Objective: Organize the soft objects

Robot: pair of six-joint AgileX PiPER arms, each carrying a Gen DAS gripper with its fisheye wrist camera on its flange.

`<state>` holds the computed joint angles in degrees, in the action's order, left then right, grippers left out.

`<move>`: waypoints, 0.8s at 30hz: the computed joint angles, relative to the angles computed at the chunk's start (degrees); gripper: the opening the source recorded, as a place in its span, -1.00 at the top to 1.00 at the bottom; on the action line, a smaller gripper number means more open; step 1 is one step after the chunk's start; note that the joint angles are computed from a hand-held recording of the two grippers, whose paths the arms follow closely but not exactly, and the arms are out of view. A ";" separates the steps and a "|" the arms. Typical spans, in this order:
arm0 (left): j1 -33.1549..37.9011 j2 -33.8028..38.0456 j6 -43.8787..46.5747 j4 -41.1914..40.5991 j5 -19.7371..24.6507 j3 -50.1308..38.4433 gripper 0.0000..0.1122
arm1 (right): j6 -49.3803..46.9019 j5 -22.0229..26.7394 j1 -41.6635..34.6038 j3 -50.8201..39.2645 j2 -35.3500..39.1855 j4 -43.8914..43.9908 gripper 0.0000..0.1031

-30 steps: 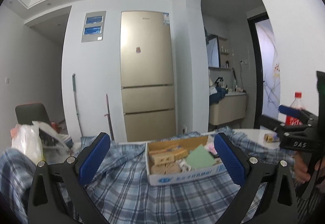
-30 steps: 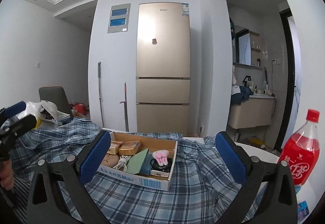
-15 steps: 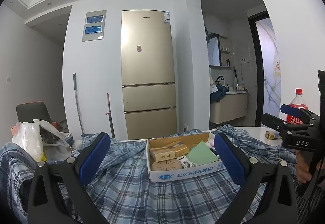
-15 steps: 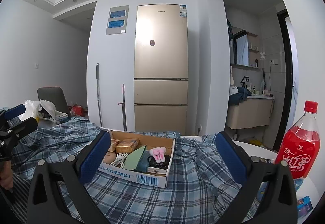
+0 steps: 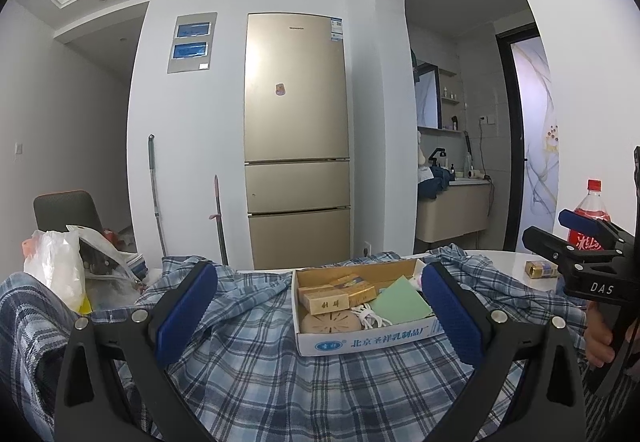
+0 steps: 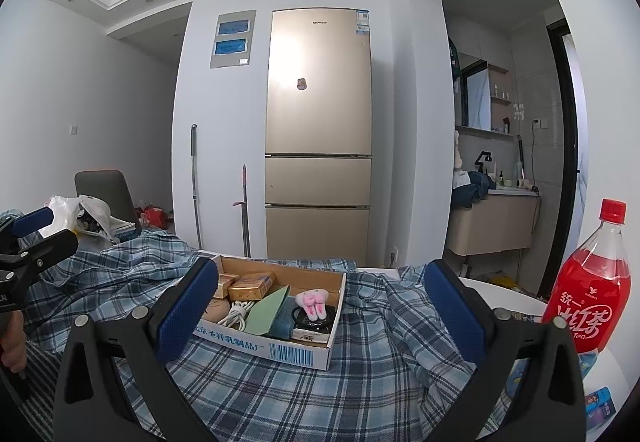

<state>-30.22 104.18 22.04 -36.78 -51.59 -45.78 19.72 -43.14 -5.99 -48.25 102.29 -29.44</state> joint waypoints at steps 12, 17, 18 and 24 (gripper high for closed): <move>-0.14 0.61 -0.05 -0.93 0.56 -0.73 -0.84 | -0.15 0.77 0.46 0.01 -0.01 0.34 -0.99; -0.12 0.55 0.12 -0.92 0.51 -0.69 -0.84 | -0.10 0.78 0.42 -0.02 0.03 0.25 -0.99; -0.14 0.65 0.24 -0.93 0.48 -0.77 -0.84 | -0.10 0.78 0.42 -0.02 0.03 0.25 -0.99; -0.53 1.07 -0.06 -0.84 -0.57 -0.56 -0.84 | -0.04 0.76 0.41 -0.01 0.07 0.20 -0.99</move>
<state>-30.75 105.25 21.98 -37.62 -52.16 -46.34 19.68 -42.38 -5.58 -48.26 102.37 -29.25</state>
